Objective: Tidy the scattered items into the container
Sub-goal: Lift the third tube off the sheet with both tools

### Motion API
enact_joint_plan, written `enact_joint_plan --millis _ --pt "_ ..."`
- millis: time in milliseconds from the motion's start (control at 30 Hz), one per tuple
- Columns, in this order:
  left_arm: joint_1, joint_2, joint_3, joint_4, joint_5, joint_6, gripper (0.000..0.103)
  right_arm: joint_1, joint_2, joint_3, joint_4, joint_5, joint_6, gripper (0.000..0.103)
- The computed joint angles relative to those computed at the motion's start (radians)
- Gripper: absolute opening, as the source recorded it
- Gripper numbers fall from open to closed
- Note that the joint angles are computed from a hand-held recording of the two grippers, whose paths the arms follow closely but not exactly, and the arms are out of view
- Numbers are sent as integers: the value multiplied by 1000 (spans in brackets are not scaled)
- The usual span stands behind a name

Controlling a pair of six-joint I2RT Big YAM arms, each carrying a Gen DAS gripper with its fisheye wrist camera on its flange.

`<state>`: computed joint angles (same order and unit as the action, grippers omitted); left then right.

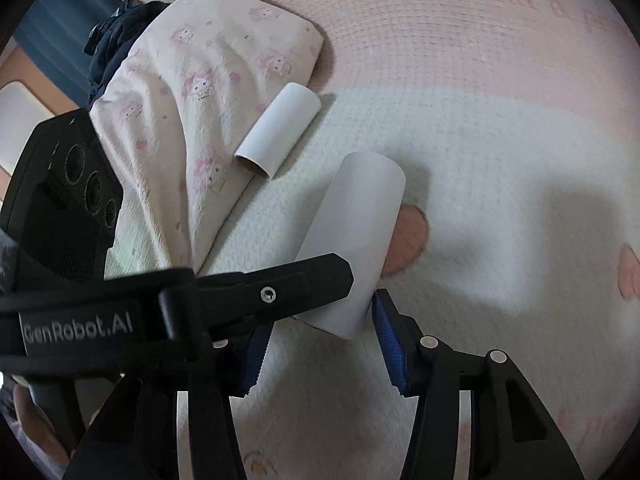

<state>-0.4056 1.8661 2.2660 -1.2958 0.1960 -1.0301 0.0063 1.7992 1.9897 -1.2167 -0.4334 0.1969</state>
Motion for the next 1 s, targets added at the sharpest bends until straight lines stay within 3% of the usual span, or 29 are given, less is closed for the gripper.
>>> enact_joint_plan --millis 200,367,533,867,1000 --pt "-45 -46 -77 81 14 -73 46 -17 -82 -90 -1 50 14 47" --pt "-94 -47 -73 78 -12 -57 45 -16 -140 -141 -31 113 19 47" --pt "-135 -76 -124 137 -12 -133 45 -26 -199 -205 -22 134 32 47" --pt "-218 -2 -5 71 -10 -100 45 -61 -300 -301 -57 164 30 47" --pt "-228 53 77 22 37 -71 45 -89 -330 -340 -61 159 30 47"
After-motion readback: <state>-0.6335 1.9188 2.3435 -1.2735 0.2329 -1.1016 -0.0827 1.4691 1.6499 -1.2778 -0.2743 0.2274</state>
